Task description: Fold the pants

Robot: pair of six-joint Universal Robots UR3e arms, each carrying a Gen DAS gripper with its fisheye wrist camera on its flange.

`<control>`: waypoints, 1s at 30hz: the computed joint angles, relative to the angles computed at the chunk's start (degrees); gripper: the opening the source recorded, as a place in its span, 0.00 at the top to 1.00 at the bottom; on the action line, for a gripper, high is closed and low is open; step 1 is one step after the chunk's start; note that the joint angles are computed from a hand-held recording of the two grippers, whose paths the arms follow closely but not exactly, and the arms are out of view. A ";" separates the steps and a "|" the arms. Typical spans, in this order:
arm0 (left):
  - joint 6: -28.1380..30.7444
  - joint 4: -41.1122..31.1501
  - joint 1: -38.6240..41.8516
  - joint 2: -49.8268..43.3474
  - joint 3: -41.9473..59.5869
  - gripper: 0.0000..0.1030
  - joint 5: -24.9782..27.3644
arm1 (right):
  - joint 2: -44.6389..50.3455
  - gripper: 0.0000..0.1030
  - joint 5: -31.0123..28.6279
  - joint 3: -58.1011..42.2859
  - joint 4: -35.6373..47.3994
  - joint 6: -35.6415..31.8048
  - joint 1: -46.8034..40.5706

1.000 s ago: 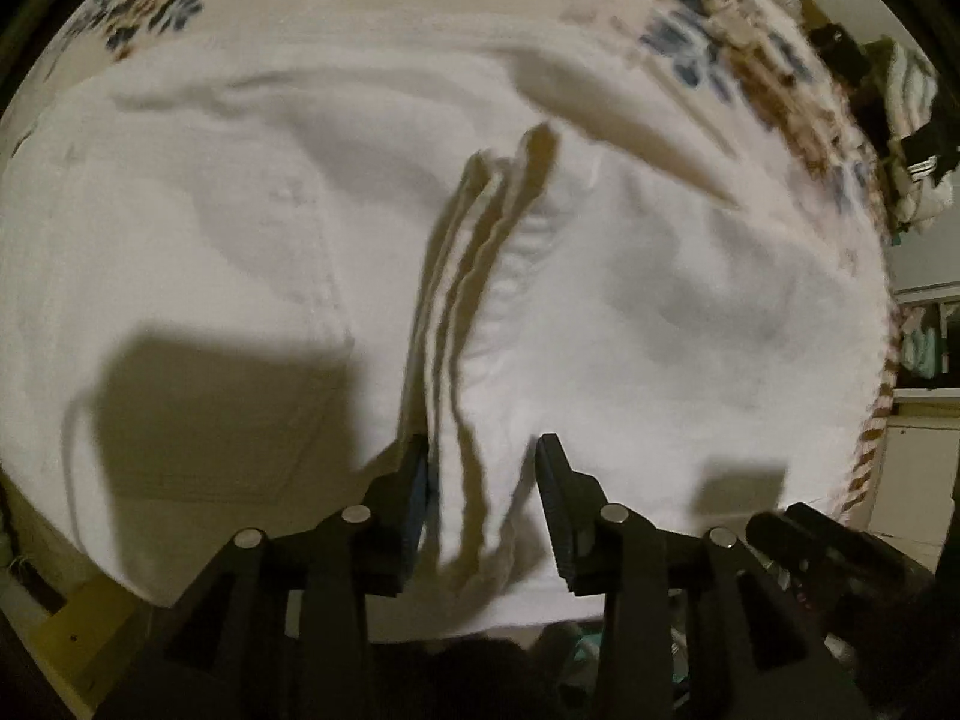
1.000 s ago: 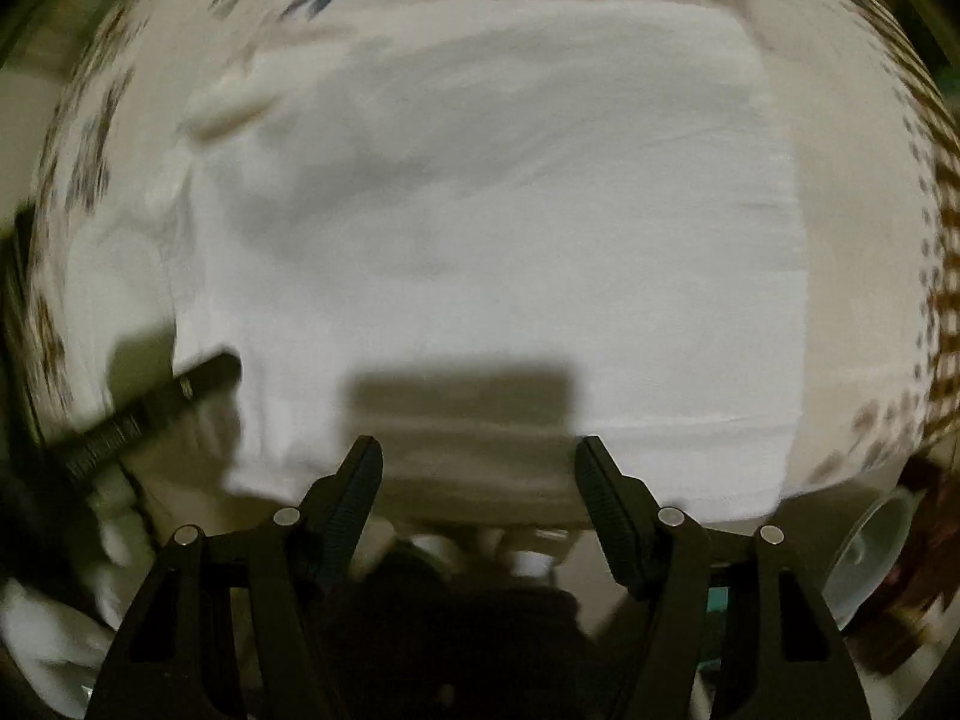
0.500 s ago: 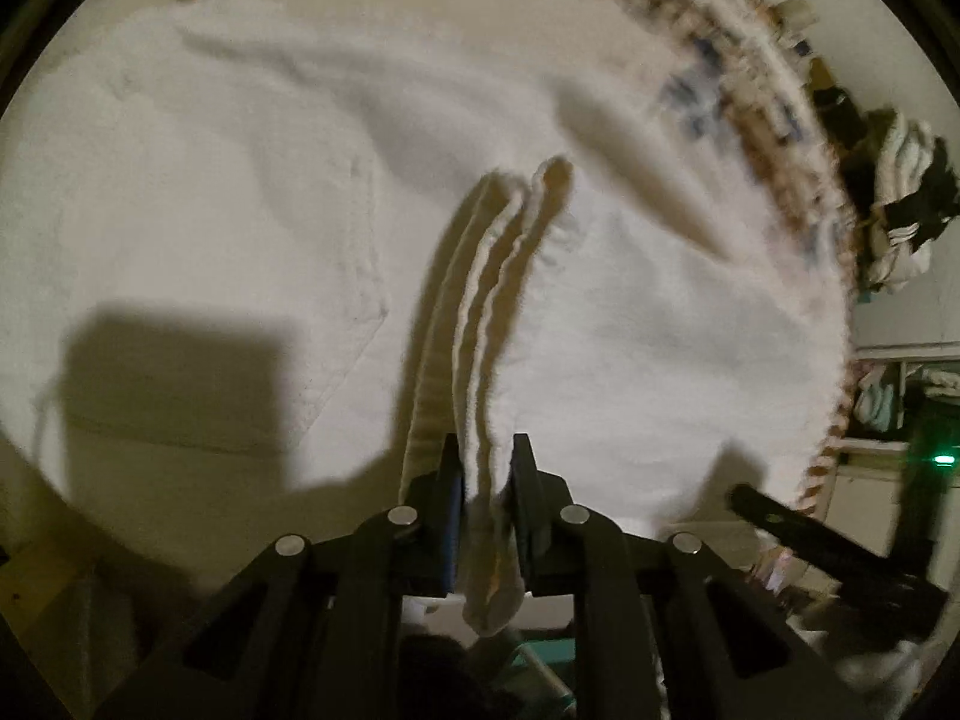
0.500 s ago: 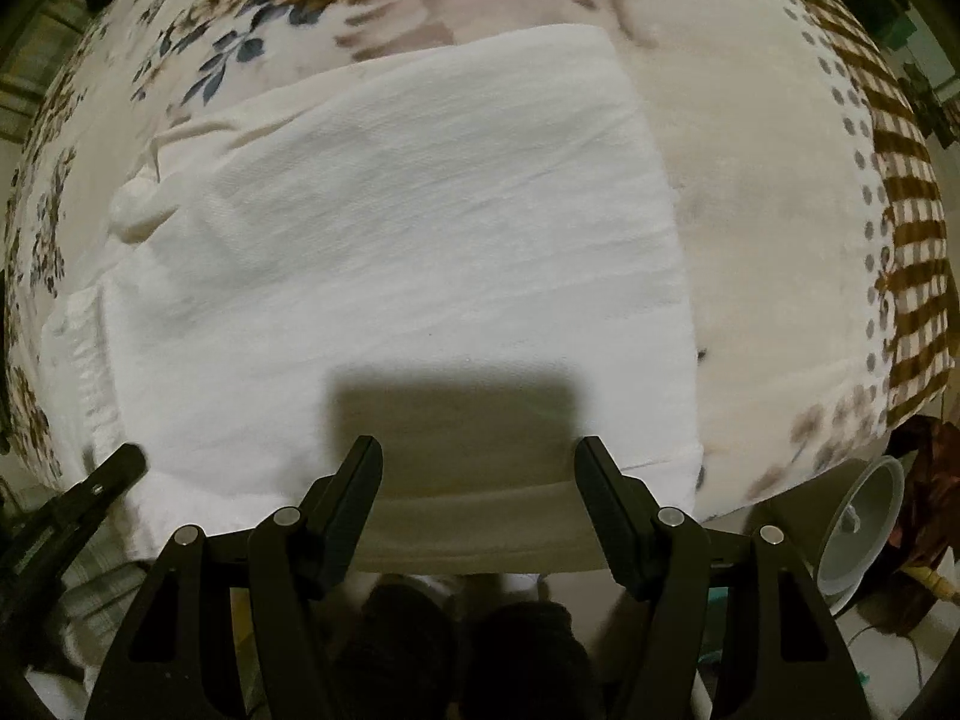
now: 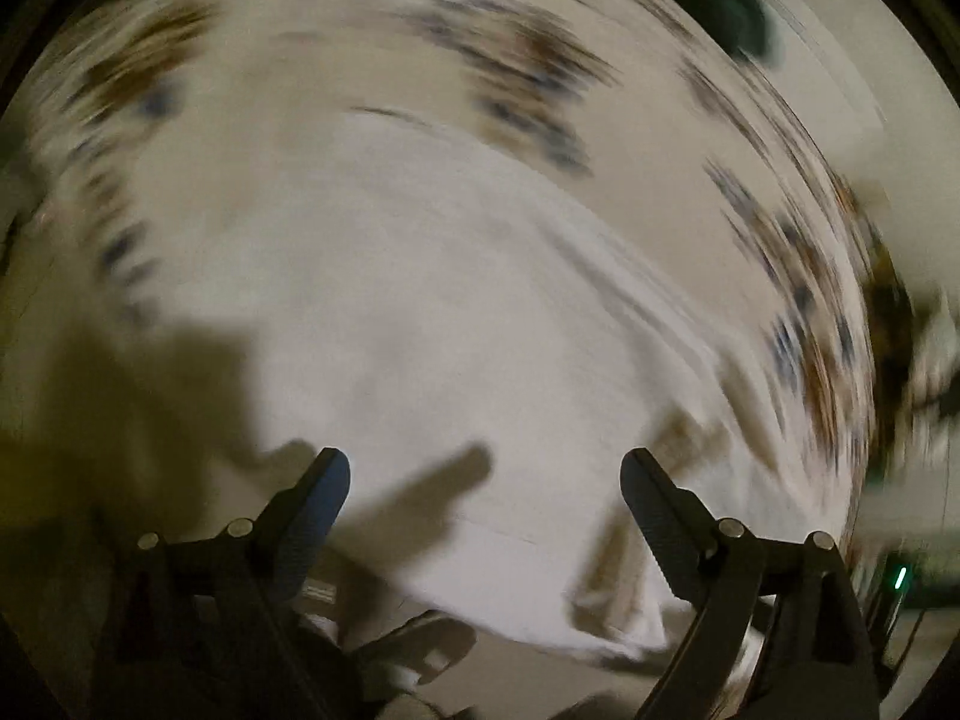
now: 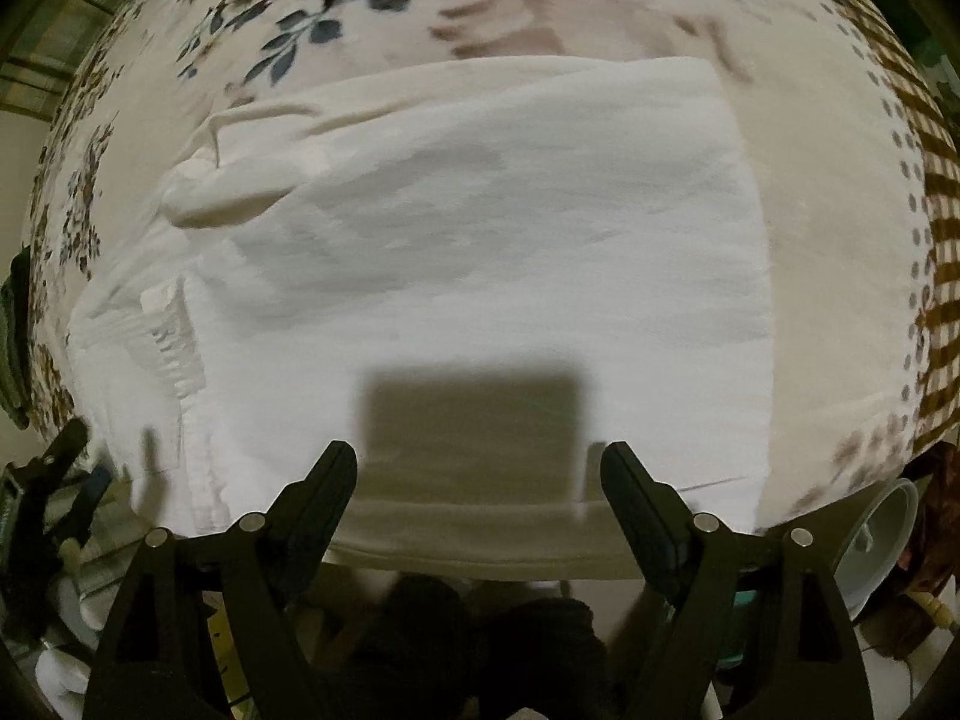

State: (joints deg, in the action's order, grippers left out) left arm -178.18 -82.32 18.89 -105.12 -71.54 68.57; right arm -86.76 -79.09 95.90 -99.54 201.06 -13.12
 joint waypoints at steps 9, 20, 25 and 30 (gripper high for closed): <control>-5.26 15.18 8.56 -4.41 -12.32 0.33 -6.57 | 15.05 0.17 -2.09 -14.00 2.73 3.51 4.48; -16.35 42.43 10.75 -6.80 -26.34 0.39 -19.46 | 18.72 0.17 -3.73 -18.65 4.09 8.48 10.33; -17.58 39.32 6.09 -8.15 -19.41 0.67 -12.74 | 18.35 0.17 -4.20 -15.83 0.98 9.85 11.39; -11.92 37.53 -1.73 -3.77 -13.00 0.76 -1.47 | 16.98 0.17 -6.43 -15.63 0.39 11.37 12.00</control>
State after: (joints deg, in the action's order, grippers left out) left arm -190.10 -44.79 17.15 -108.89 -84.54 67.10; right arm -69.79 -85.52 80.27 -99.15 212.42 -1.12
